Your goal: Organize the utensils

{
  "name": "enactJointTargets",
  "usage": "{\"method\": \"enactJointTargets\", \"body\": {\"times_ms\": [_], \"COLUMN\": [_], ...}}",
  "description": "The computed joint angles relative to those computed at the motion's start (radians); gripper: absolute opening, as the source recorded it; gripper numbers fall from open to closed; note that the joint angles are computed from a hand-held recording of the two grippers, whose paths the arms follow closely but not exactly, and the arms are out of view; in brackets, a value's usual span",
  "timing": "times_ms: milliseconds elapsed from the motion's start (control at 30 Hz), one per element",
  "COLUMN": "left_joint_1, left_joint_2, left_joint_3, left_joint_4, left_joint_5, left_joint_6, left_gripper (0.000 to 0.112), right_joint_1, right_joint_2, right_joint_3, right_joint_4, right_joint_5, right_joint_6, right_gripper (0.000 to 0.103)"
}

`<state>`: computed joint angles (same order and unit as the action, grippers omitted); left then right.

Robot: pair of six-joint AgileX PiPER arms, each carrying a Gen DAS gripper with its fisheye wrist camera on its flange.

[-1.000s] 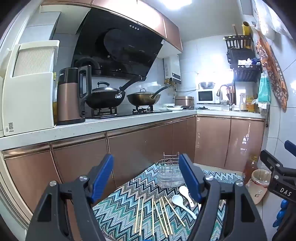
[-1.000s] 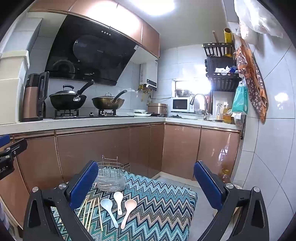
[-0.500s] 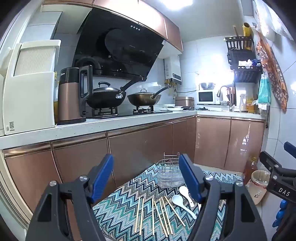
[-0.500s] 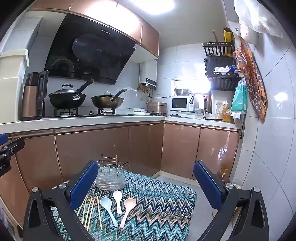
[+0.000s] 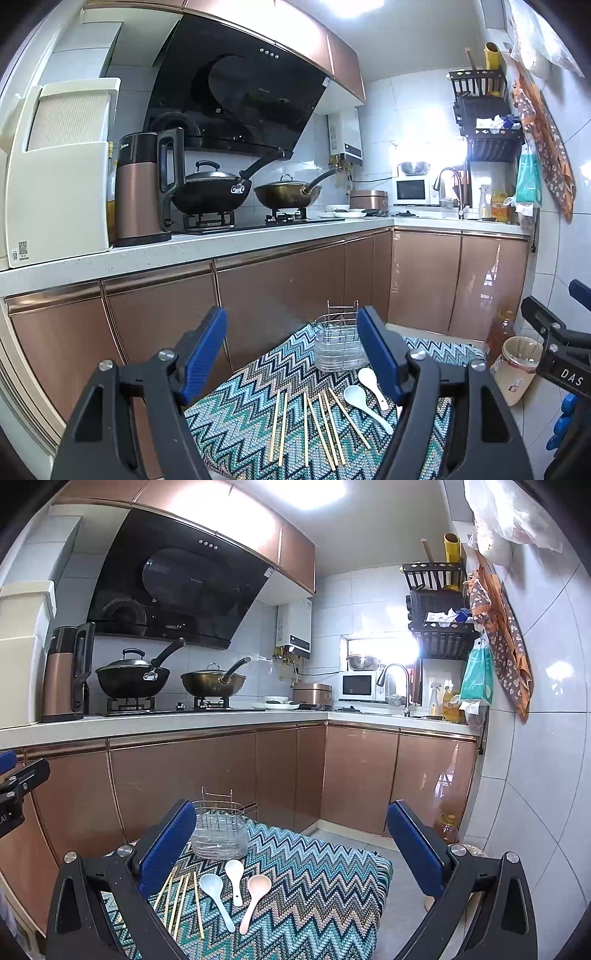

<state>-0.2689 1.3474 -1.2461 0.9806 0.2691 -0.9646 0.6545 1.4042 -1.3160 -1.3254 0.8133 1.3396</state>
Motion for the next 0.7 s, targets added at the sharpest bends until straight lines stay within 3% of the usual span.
{"method": "enactJointTargets", "body": {"times_ms": [700], "left_joint_1": [-0.004], "left_joint_2": [0.007], "left_joint_3": [-0.01], "left_joint_4": [-0.01], "left_joint_5": [0.005], "left_joint_6": [0.01], "left_gripper": [0.071], "right_joint_1": [-0.019], "right_joint_2": [-0.016], "right_joint_3": [0.038], "right_joint_4": [-0.022], "right_joint_5": [-0.02], "right_joint_6": [0.029], "right_gripper": [0.103]}}
